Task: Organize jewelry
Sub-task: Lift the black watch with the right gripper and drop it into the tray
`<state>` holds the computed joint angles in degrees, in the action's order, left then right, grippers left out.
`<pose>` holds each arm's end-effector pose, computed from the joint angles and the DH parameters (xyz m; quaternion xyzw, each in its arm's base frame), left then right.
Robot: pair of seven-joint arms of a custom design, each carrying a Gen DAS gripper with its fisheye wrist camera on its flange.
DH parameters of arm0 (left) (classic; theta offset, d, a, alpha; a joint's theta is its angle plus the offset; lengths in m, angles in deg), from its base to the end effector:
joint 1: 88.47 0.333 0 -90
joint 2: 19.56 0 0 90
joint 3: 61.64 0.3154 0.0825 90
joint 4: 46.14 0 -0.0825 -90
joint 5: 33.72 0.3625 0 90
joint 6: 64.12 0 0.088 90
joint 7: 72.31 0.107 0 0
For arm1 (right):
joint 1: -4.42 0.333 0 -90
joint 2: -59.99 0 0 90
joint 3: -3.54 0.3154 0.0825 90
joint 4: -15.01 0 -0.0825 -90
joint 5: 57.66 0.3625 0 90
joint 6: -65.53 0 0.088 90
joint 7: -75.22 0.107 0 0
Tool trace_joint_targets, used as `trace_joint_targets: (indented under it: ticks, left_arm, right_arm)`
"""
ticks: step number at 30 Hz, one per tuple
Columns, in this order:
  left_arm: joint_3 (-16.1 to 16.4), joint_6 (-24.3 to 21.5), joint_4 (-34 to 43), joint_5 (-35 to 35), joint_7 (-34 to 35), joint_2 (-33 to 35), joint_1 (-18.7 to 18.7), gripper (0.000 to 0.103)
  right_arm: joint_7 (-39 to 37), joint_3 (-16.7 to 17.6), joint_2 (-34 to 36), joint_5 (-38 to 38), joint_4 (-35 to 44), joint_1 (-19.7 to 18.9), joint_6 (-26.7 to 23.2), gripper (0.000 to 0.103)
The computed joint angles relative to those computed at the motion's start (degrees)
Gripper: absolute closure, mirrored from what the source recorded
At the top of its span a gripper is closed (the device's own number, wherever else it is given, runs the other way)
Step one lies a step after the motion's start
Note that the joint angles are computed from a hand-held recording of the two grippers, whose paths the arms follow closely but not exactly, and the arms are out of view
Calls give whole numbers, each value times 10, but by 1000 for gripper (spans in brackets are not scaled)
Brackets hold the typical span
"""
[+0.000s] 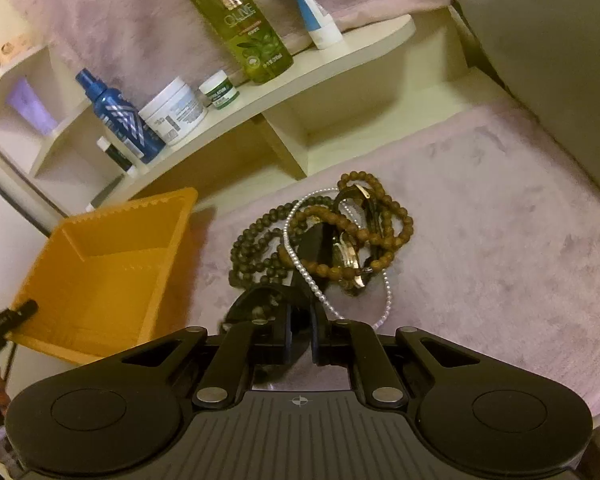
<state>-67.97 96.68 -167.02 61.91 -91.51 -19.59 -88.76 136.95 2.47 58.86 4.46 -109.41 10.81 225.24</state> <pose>0.5359 -0.1102 0.4627 -0.6903 0.5018 -0.3282 0.4050 0.5470 0.0106 0.4659 -0.5262 0.7404 -0.0456 0.4157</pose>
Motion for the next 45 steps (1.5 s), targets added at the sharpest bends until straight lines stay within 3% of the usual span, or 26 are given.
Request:
trace_joint_targets:
  ticks: [5,7,8,11,13,18,27,34,42,45]
  left_arm:
    - [1,1,1,0,1,1,0,93]
    - [0,0,1,0,0,1,0,93]
    - [1,1,1,1,-1,0,0,93]
    - [1,2,0,1,-2,0,0,93]
    - [1,4,0,3,-2,-1,1,93]
    - [1,4,0,3,-4,-1,1,93]
    - [1,4,-1,3,-3,-2,1,93]
    - [1,5,-1,2,-5,-2,2,93]
    - [2,8,-2,-5,1,-2,3,93]
    - [2,9,-1,-12,9,-1,4,93]
  right_arm:
    - [70,5,5,-153,1,2,3,93]
    - [107,7,4,-231,-4,3,2,87]
    - [102,8,4,-231,-8,5,6,85]
    - [89,9,5,-198,-16,9,18,85]
    - [89,7,5,-177,-18,9,21,93]
    - [91,1,1,-113,-8,3,-2,93]
    - [125,-3,0,-96,22,-4,-39,95]
    - [63,4,22,-23,74,2,-54,95]
    - [-36,34,96,88,181,5,-76,95]
    - [-36,43,134,85,220,5,-87,95]
